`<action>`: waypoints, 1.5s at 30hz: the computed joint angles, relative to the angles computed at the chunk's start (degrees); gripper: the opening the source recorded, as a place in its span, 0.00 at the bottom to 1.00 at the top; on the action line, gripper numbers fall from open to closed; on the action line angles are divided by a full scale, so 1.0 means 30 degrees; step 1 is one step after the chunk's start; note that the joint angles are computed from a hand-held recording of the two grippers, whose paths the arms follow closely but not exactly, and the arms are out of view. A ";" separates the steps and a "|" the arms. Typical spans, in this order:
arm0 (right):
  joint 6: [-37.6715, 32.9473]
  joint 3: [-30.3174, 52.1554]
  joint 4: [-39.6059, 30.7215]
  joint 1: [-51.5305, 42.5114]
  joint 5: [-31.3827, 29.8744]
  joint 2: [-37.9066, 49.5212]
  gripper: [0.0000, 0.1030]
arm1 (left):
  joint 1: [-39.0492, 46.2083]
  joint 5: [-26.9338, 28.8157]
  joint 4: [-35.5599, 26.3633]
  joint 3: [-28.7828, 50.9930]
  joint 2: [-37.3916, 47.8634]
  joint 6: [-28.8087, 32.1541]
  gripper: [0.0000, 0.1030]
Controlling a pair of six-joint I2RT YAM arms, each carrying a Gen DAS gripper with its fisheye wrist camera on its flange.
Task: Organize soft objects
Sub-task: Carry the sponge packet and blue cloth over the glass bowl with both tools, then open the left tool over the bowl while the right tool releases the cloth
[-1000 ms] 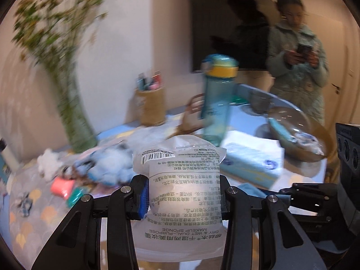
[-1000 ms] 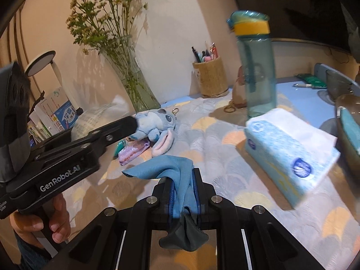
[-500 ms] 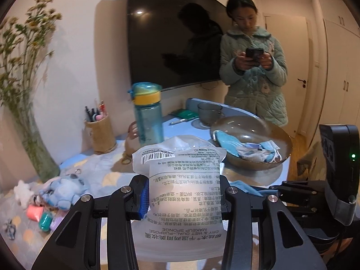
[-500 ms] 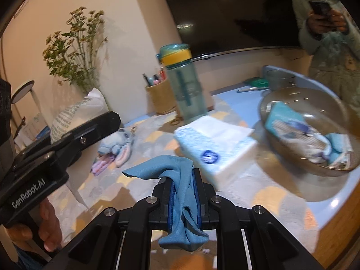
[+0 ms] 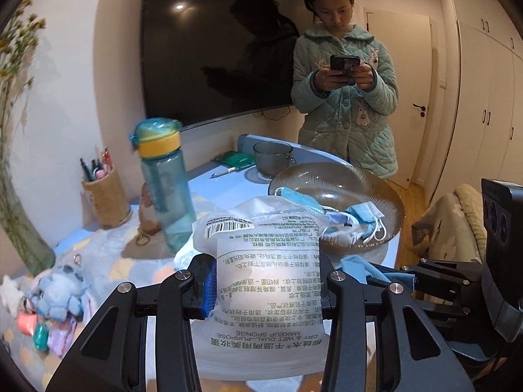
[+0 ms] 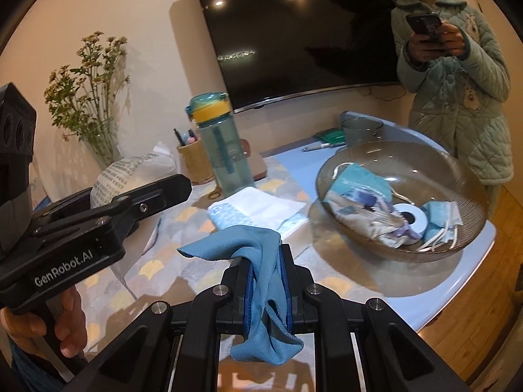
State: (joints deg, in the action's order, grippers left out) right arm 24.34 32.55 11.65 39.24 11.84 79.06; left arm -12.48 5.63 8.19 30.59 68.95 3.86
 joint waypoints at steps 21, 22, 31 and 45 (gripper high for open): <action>-0.0613 -0.0151 -0.0063 -0.6731 -0.0975 -0.1153 0.13 | -0.2638 0.0246 0.0583 0.5062 0.6172 -0.1642 0.38; -0.1023 0.0242 -0.0101 -0.7086 -0.0027 -0.0778 0.13 | -0.2823 -0.0177 0.0677 0.5538 0.6774 -0.1939 0.38; -0.0720 0.1476 0.1182 -1.1116 -0.4371 0.2709 0.13 | -0.4534 -0.2146 0.0441 0.8956 1.1142 -0.2225 0.38; -0.1368 0.3124 0.0889 -1.2559 -0.6227 0.4661 0.13 | -0.4827 -0.2975 -0.1171 1.4158 1.4403 -0.3408 0.39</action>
